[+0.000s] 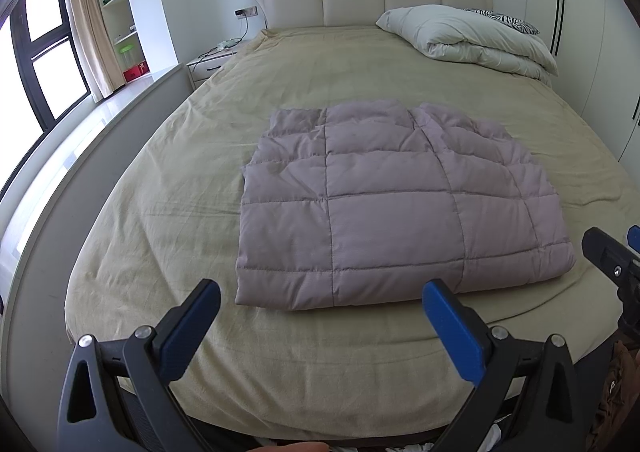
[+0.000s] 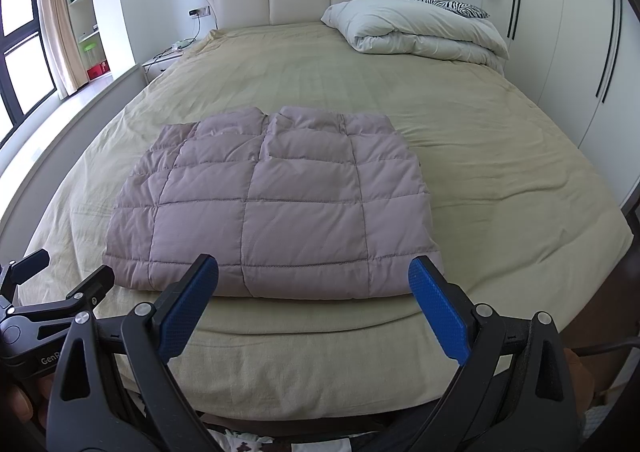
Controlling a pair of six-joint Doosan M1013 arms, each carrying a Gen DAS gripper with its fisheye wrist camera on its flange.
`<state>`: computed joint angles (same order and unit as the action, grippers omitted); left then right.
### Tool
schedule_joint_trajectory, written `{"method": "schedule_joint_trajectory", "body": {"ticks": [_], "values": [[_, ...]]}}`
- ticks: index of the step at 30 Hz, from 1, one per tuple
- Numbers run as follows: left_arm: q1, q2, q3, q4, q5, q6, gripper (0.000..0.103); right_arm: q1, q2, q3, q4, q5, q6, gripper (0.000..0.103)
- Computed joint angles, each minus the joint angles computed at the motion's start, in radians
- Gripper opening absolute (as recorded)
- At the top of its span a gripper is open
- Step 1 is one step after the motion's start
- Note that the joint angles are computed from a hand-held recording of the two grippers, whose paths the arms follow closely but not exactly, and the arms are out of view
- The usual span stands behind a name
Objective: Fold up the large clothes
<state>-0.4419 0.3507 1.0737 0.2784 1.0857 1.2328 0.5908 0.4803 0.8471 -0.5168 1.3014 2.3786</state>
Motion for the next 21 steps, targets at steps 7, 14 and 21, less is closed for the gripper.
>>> {"method": "schedule_joint_trajectory", "body": {"ticks": [7,14,21], "values": [[0.000,0.001,-0.002,0.001,0.002,0.000,0.103,0.002,0.000,-0.001,0.000,0.000,0.002,0.098],[0.000,-0.001,-0.001,-0.002,0.002,0.001,0.103,0.004,0.001,-0.004,0.001,0.004,0.003,0.098],[0.002,-0.003,-0.001,-0.011,0.004,0.006,0.103,0.005,0.004,-0.006,0.004,0.009,0.004,0.098]]}}
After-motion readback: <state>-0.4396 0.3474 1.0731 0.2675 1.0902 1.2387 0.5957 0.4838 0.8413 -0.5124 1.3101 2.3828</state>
